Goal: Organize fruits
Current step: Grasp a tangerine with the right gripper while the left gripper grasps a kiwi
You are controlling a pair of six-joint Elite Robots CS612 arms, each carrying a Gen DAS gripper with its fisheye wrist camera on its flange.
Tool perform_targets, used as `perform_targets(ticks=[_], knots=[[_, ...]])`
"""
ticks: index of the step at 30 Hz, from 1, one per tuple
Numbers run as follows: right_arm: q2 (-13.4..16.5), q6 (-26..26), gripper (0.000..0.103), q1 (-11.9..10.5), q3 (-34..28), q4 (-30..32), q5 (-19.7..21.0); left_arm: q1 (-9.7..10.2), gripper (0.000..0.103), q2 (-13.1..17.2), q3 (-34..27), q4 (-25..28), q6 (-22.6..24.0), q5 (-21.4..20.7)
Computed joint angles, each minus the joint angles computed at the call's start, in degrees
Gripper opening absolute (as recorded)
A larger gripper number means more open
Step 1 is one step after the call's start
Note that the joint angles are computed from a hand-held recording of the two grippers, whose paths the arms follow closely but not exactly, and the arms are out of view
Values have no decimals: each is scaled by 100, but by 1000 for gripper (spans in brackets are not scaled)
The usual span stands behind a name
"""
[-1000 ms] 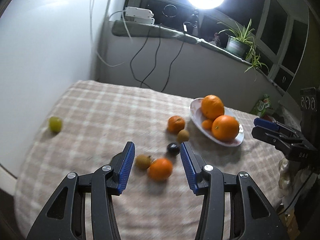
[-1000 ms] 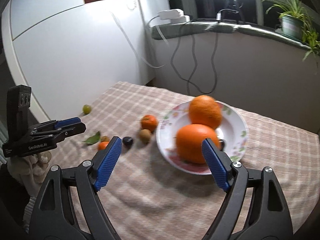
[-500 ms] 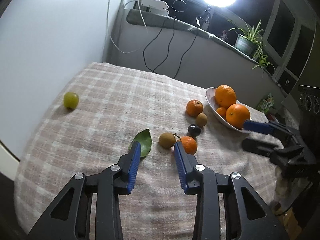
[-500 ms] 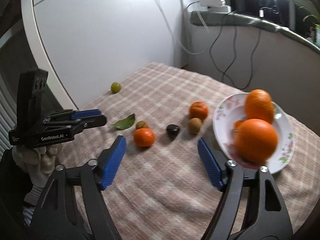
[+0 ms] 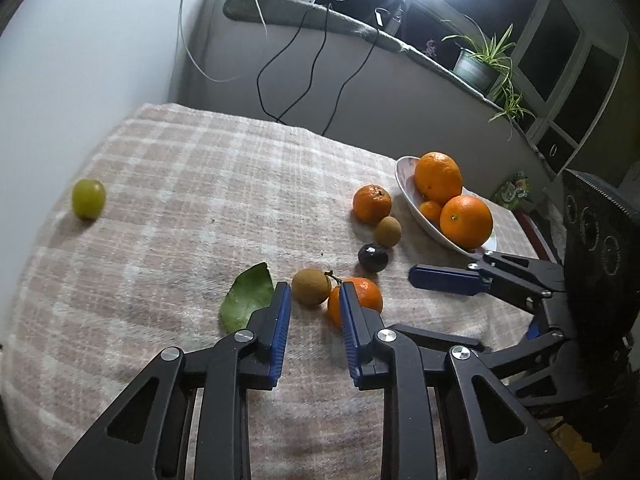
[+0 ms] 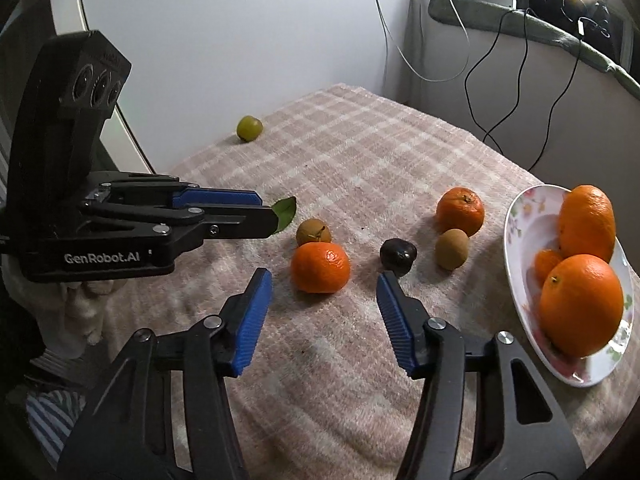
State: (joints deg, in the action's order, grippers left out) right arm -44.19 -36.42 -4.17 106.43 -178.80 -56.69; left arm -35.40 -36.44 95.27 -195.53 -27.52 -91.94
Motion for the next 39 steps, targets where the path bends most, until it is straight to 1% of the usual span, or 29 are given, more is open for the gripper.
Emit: perform_targets(ticks=[6,13,18,21,23,27,28,29,30,32,34,36,39], knots=[[85,-73,57,58,-114,43,-88,31,23,29,-133,188,26,-177],[144,-122,57,104,-164,32,-170,28,23,87,-318,550,49,-269],[161,-112,57,122,-179,5,-199,42,23,102,-410,679,102,-253],[170,-100,57,129,-194,9,-190,43,29,87,-426,794,87,-146],[182,-69,57,140,-211,-16,-208,60,29,85,-416,836,38,-144],[213,-56,57,155,-276,39,-185,108,29,99,-405,809,-24,-315],[220,-63,54,161,-287,51,-188,109,29,96,-397,809,-28,-333],[224,-75,43,166,-299,87,-193,114,29,95,-396,822,-17,-366],[223,-108,40,171,-312,170,-194,119,29,91,-391,822,-13,-386],[219,-122,40,169,-287,135,-183,128,32,94,-397,821,-39,-441],[210,-126,39,165,-258,87,-196,123,38,91,-395,808,-42,-460],[185,-123,39,138,-227,102,-175,109,39,88,-394,808,-3,-470],[136,-226,39,98,-140,21,-227,78,39,90,-420,905,71,-379]])
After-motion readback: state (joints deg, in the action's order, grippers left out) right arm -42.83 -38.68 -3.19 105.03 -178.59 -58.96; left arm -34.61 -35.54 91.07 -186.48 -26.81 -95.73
